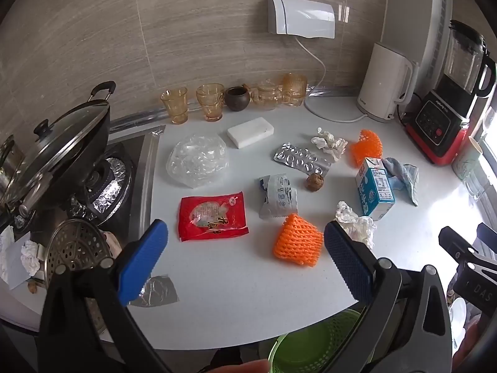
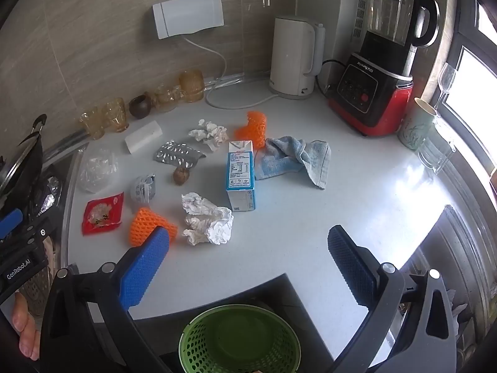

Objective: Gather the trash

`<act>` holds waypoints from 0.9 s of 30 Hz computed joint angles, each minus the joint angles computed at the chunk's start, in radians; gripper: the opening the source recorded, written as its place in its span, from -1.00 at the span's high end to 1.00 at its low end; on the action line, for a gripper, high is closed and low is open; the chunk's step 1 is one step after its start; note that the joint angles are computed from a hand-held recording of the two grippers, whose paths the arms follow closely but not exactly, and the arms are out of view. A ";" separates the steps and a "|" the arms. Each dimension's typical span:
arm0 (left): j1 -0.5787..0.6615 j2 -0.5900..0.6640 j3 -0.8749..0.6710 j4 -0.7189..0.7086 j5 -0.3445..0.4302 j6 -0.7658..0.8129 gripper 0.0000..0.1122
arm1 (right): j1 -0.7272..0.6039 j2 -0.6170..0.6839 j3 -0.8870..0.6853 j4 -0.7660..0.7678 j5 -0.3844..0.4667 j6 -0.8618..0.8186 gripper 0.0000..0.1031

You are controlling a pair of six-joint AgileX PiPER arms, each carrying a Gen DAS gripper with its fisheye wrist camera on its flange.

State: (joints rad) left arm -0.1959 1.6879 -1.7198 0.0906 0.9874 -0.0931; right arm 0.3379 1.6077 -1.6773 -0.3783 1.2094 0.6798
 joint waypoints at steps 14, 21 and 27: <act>-0.013 0.006 0.010 0.000 -0.011 -0.006 -0.72 | -0.001 0.012 -0.003 0.001 -0.002 0.004 -0.96; -0.007 0.009 0.010 -0.007 -0.007 -0.007 -0.72 | -0.001 0.016 -0.009 0.003 0.001 0.002 -0.96; -0.009 0.009 0.012 -0.007 -0.004 -0.013 -0.72 | 0.000 0.017 -0.014 0.004 0.006 0.002 -0.96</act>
